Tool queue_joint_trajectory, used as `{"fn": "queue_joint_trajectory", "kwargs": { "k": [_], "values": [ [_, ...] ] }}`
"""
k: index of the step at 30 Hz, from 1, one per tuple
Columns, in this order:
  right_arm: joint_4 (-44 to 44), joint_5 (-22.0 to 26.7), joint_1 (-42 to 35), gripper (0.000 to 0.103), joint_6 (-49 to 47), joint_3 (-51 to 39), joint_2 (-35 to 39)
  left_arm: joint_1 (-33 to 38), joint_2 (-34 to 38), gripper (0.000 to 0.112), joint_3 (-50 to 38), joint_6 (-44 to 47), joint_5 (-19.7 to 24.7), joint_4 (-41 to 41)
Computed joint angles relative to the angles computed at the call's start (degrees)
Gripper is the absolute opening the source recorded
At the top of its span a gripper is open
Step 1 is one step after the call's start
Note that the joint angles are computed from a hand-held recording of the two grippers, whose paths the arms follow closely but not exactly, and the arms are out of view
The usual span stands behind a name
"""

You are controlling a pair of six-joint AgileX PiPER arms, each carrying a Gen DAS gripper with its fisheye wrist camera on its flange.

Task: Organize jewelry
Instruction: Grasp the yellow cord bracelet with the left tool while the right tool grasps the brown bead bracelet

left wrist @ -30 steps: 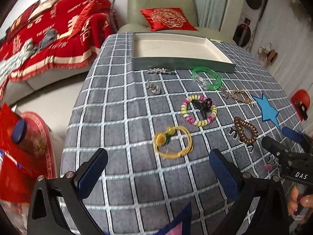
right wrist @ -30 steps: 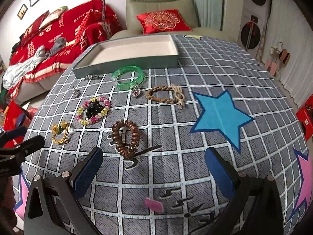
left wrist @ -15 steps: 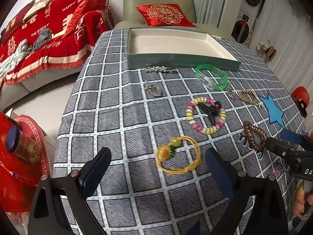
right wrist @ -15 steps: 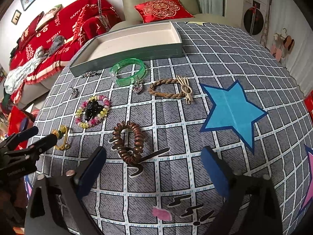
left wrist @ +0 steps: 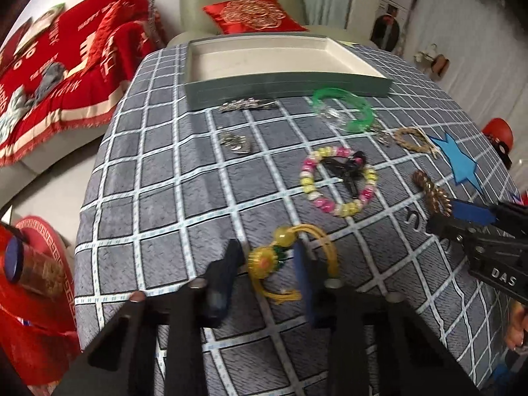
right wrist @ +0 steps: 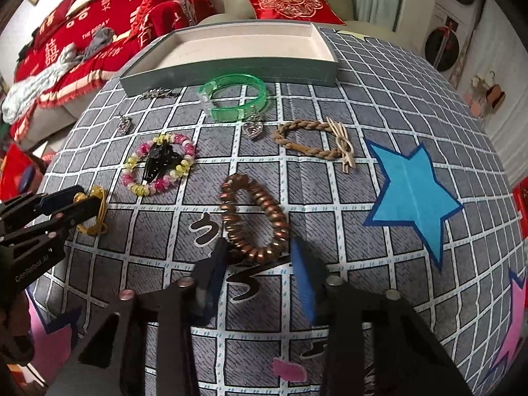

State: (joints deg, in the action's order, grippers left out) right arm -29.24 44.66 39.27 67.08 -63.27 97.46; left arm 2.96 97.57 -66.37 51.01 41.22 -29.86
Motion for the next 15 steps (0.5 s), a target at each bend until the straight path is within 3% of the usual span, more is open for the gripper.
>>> {"fn": "queue_joint_trajectory", "kwargs": {
  "k": [2, 4, 7, 15],
  "values": [
    [0.2, -0.4, -0.2, 0.037, -0.1, 0.2, -0.2, -0.4, -0.7, 0.029, 0.8, 1.1, -0.3, -0.3],
    [-0.1, -1.6, -0.3, 0.033, 0.9, 1.2, -0.9, -0.5, -0.8, 0.028, 1.0, 1.3, -0.3, -0.7],
    [-0.6, -3.7, -0.4, 0.028, 2.9, 3.4, -2.8, 1.5, -0.3, 0.027, -0.2, 2.3, 3.4, -3.7],
    [0.1, -4.8, -0.8, 0.027, 1.8, 4.7, -6.5, 4.4, -2.3, 0.027, -1.9, 3.9, 8.4, -8.1]
  ]
}}
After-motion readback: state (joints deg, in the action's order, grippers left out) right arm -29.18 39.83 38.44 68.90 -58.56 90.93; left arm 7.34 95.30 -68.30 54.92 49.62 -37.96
